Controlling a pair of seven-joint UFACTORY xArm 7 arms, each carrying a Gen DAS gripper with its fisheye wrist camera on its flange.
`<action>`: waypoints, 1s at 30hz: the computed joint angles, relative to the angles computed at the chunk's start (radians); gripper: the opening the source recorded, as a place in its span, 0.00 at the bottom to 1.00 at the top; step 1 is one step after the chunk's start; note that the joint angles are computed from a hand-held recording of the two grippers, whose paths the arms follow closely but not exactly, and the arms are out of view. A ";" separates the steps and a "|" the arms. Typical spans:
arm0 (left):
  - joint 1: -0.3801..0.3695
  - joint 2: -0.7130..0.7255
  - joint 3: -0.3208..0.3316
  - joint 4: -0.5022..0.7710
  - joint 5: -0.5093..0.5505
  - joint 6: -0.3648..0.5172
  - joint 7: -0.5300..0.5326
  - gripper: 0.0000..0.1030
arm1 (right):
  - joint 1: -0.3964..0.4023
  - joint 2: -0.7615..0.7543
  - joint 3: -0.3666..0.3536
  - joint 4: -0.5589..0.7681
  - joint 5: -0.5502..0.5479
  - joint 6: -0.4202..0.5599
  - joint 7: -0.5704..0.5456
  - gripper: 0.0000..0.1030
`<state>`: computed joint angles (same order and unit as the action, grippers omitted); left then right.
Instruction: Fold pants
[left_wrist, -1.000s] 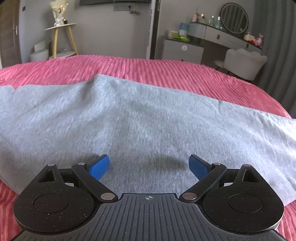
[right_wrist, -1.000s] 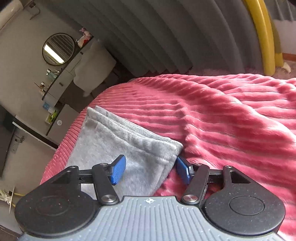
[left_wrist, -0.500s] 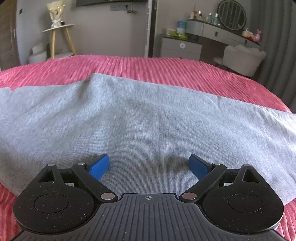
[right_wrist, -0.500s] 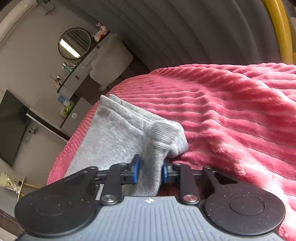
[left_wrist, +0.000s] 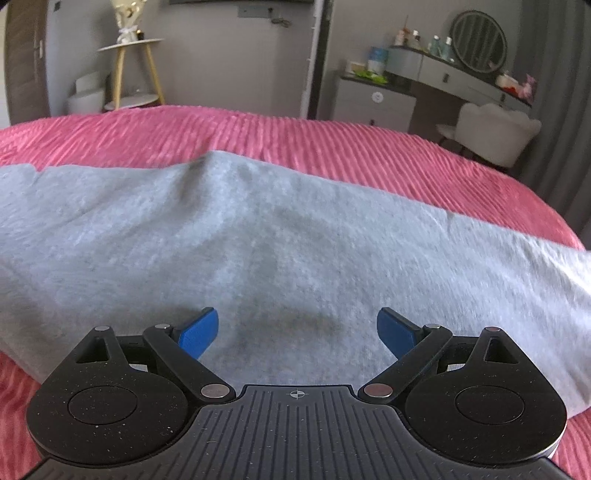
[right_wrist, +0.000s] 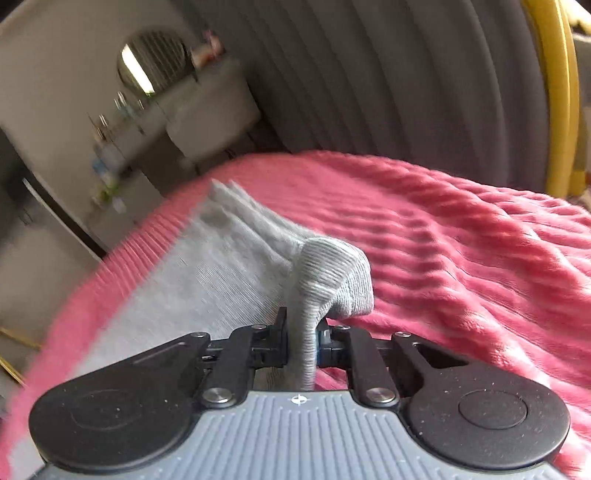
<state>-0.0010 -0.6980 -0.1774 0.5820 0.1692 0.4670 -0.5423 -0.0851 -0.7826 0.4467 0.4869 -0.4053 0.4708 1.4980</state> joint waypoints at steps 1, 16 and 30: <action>0.006 -0.009 0.002 0.001 0.003 0.007 -0.002 0.94 | -0.007 0.001 0.014 0.016 -0.001 0.027 -0.003 0.11; 0.242 -0.222 0.015 -0.024 0.129 0.117 -0.089 0.94 | 0.237 0.989 0.549 0.920 -0.801 0.418 -0.437 0.11; -0.073 -0.175 0.225 -0.036 -0.152 0.127 0.164 0.94 | 0.201 0.506 0.331 0.484 -0.542 -0.190 0.126 0.83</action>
